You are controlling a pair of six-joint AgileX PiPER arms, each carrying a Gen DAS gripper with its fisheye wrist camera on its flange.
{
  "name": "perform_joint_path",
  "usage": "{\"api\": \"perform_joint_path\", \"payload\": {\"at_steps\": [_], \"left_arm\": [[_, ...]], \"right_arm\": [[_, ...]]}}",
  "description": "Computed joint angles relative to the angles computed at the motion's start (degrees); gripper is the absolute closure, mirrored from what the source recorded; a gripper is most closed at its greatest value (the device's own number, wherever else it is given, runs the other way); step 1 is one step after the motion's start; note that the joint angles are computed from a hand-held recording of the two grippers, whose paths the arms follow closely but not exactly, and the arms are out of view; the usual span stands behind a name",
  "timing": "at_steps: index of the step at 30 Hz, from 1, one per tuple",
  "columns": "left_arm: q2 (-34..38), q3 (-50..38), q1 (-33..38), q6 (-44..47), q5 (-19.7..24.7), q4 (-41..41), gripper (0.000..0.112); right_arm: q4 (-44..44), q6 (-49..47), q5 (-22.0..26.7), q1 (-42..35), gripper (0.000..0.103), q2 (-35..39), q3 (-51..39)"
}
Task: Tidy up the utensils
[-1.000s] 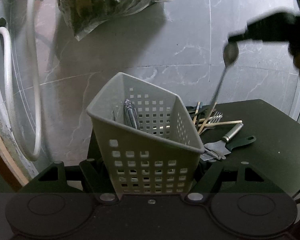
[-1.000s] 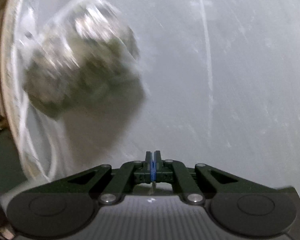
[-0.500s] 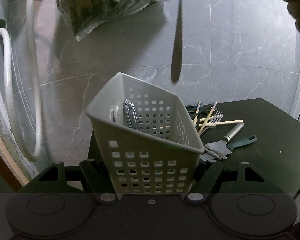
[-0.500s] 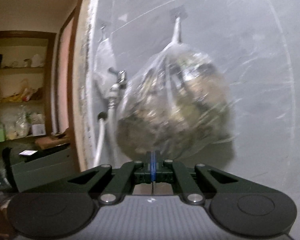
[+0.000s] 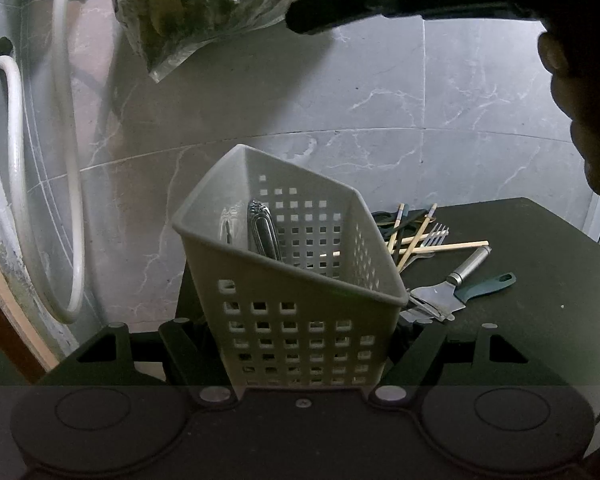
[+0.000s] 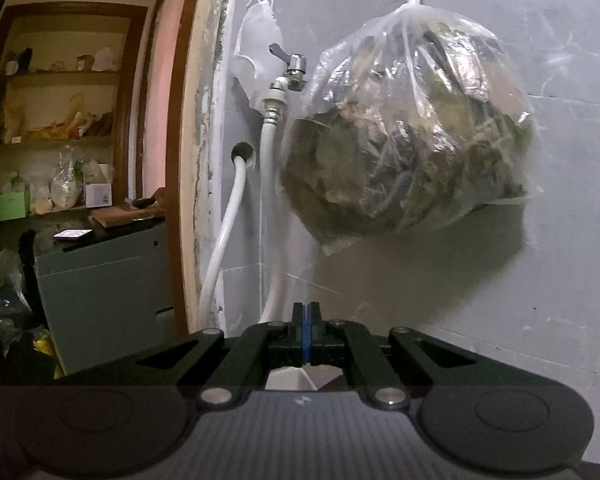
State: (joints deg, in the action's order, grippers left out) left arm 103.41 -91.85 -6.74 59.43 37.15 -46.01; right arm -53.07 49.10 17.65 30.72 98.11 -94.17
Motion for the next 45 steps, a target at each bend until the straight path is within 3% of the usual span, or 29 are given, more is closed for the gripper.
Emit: {"api": "perform_joint_path", "payload": {"at_steps": [6,8,14,16,20,24,27,35,45], "left_arm": [[0.01,-0.01,-0.09,-0.13,-0.06,0.12,0.036],[0.02,-0.04,-0.11,-0.19,-0.02,0.24,0.036],[0.16,-0.47,-0.19,-0.89,0.14,0.95,0.036],[0.24,-0.76,-0.21,-1.32,0.35,1.44,0.036],[0.44,-1.42,-0.42,-2.34,0.66,2.62,0.035],[0.52,-1.61,-0.76,-3.20,0.53,3.61,0.035],[0.70,-2.00,-0.86,-3.94,0.64,4.15,0.035],[0.73,-2.24,-1.20,-5.38,0.43,5.41,0.035],[0.43,-1.88,-1.77,-7.33,-0.50,6.82,0.035]], "right_arm": [[-7.96,12.53,2.79,-1.58,0.099,-3.39,4.47],[-11.37,17.49,4.89,-2.17,0.094,-5.09,6.97],[-13.70,24.83,13.41,-4.20,0.063,-10.41,14.79],[-13.42,26.00,16.51,-4.57,0.047,-12.19,17.51],[-10.84,27.16,20.50,-5.47,0.034,-15.54,22.74],[-6.09,24.82,21.40,-6.67,0.011,-17.84,26.99],[-2.50,23.15,21.79,-7.33,0.001,-18.19,28.77],[9.49,12.87,24.08,-9.70,0.000,-13.30,25.65],[12.49,1.09,29.73,-11.62,0.000,-4.01,15.35]]}}
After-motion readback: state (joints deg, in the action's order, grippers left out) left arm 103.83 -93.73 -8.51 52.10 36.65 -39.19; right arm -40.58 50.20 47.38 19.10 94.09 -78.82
